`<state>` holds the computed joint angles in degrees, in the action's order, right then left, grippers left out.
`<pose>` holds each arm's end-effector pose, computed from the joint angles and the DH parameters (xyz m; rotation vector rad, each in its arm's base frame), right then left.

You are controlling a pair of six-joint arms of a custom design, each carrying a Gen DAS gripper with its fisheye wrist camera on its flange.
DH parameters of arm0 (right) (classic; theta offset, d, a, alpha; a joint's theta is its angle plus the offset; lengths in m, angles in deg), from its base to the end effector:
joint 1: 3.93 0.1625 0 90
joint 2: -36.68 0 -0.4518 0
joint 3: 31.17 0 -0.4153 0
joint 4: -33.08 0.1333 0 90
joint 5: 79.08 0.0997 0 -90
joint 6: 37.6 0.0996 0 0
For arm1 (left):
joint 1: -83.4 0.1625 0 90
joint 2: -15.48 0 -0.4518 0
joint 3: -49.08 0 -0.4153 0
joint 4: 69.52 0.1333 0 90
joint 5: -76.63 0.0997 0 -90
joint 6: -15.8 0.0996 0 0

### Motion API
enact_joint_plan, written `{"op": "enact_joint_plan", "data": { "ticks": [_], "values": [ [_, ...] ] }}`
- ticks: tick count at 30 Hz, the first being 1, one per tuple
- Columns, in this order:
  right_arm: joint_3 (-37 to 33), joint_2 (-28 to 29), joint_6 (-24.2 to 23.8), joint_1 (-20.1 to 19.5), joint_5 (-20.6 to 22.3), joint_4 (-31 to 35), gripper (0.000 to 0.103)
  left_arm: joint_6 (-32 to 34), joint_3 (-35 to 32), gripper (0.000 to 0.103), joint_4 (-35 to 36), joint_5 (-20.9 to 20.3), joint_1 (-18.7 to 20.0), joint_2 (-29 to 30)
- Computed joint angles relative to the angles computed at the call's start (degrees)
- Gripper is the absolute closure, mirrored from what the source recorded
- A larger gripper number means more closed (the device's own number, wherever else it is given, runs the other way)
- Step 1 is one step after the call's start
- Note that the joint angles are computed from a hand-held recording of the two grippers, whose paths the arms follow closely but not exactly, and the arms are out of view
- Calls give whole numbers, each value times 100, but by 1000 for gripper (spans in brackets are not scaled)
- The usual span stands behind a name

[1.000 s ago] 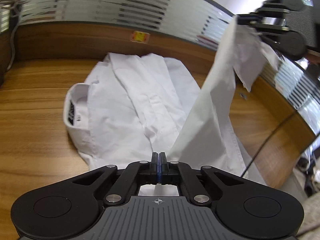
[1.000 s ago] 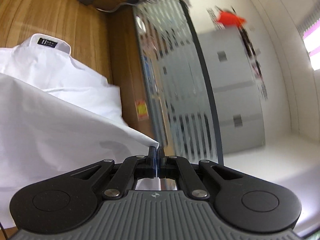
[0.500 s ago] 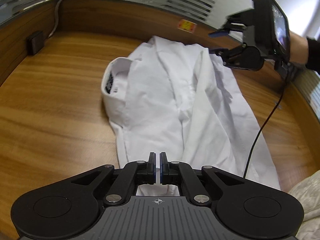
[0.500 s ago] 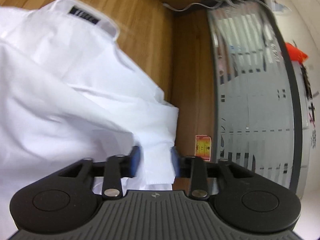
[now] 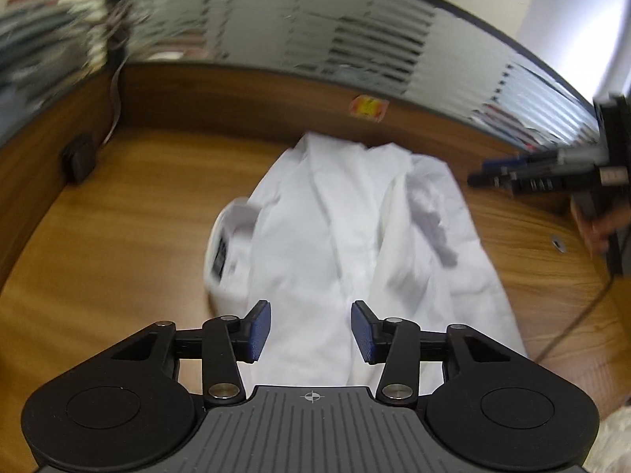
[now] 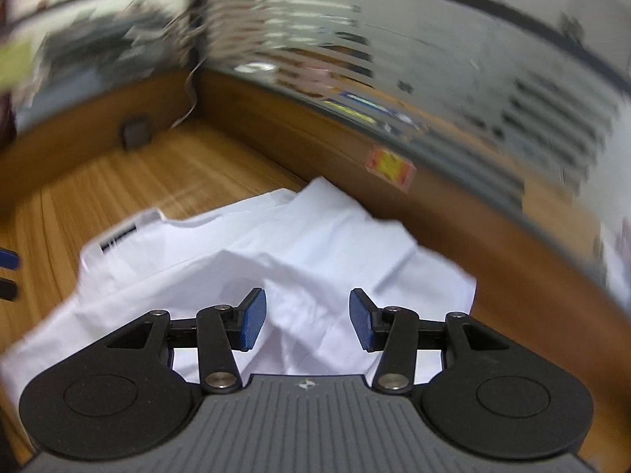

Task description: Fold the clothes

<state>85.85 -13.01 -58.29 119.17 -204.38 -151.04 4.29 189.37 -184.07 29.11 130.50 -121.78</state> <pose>0.3791 -0.4428 0.0962 0.9616 -2.3143 0.6776 0.0090 -0.2849 0.4154 0.5005 2.4666 -0.8703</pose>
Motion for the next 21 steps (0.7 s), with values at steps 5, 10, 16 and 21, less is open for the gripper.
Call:
{"op": "enact_joint_plan", "data": {
  "ticks": [5,10,16,21],
  "values": [
    [630,-136,1086,-226,90,-452,49,1511,-250,52,-1677,-724,661,1446],
    [935,92,1715,-444,27,-1022,49,2368,-650,48,-2502,-1342,1045,2684],
    [1196,123,2433,-486,-190,-1322,46,2883,-1160,47,-2571,-1583,1208,3836],
    [1300,86,2921,-503,-273,-1212,43,3179,-1625,46,-2500,-1781,1425,4603]
  ]
}}
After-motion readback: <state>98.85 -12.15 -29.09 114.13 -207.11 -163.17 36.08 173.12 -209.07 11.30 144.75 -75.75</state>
